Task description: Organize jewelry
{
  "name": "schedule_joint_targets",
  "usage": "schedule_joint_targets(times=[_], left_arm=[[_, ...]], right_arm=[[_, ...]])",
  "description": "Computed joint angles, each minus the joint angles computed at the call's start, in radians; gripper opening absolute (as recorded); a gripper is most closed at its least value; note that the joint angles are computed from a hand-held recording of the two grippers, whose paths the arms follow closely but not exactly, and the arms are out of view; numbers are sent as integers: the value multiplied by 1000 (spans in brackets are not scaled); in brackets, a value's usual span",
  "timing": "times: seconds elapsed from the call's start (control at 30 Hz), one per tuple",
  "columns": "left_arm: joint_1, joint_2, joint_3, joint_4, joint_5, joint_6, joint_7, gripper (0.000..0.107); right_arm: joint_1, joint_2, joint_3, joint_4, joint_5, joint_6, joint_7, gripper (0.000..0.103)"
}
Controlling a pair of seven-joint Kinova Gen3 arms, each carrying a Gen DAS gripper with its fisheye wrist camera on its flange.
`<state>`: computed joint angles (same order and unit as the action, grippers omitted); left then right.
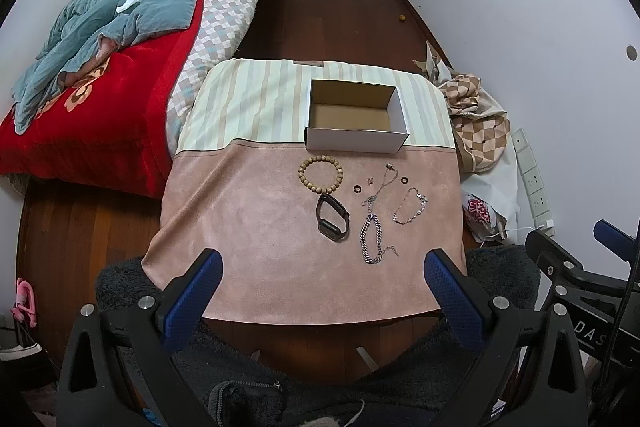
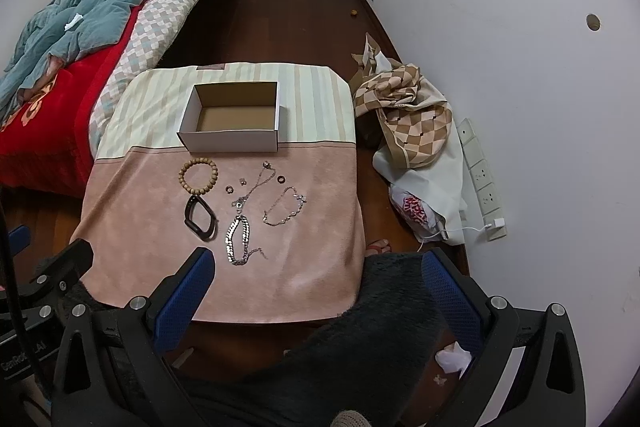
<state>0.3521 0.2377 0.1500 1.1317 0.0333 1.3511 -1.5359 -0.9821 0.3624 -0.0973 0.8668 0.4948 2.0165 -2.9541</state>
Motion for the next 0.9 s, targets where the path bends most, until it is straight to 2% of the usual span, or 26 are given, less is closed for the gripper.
schedule_joint_targets(times=[0.9], left_arm=[[-14,-20,-2,32,2,-16,-17,103]], right_arm=[[-4,3,1,-6,2,9,6,103]])
